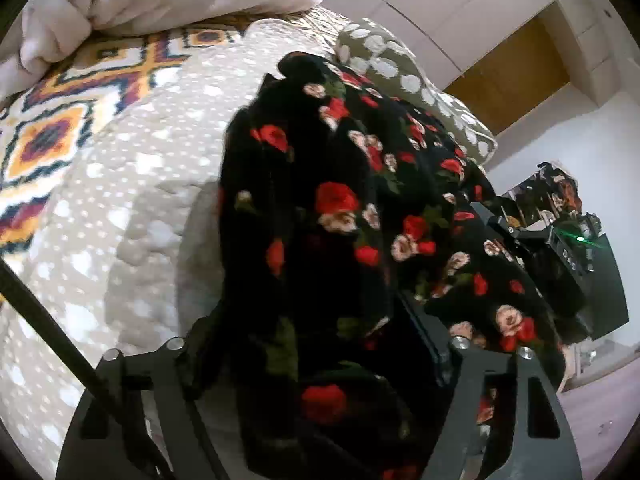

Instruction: Fold large clothes

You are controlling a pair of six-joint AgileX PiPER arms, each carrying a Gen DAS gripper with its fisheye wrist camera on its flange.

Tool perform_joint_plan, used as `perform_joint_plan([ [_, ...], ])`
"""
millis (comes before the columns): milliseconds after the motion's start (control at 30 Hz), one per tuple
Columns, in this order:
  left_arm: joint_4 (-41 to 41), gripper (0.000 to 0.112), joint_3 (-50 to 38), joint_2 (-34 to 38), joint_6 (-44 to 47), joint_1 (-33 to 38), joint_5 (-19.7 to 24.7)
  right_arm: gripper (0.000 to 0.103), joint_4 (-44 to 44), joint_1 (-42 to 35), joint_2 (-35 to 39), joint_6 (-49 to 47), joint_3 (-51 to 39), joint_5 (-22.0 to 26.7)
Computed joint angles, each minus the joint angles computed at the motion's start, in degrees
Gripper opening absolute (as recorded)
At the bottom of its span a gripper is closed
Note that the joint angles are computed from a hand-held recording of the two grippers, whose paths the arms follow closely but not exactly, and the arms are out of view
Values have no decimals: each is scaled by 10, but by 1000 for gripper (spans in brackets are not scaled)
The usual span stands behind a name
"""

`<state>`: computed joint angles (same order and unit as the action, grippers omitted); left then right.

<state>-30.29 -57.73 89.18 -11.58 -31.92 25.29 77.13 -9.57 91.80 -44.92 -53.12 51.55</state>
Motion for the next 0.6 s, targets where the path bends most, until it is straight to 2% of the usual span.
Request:
perform_joint_plan([
  [67, 46, 74, -31, 12, -55, -29, 5, 53, -13, -21, -26, -7, -4, 25],
  [167, 9, 72, -95, 59, -35, -63, 20, 53, -27, -80, -61, -14, -10, 58],
  [200, 25, 72, -120, 75, -49, -79, 23, 53, -34, -109, -69, -16, -14, 75],
  [267, 117, 72, -187, 121, -132, -123, 39, 53, -67, -174, -80, -22, -20, 96],
  [367, 207, 74, -263, 181, -224, -162, 73, 62, -136, -231, -63, 6, -13, 76],
  [433, 178, 75, -259, 178, -217, -160, 70, 70, -151, -263, -47, 3, 12, 66],
  [500, 152, 75, -240, 152, -205, -158, 73, 75, -132, -296, -72, -21, 38, 68],
  [600, 253, 75, -208, 89, -272, -182, 101, 75, -188, -310, -145, 25, 28, 59],
])
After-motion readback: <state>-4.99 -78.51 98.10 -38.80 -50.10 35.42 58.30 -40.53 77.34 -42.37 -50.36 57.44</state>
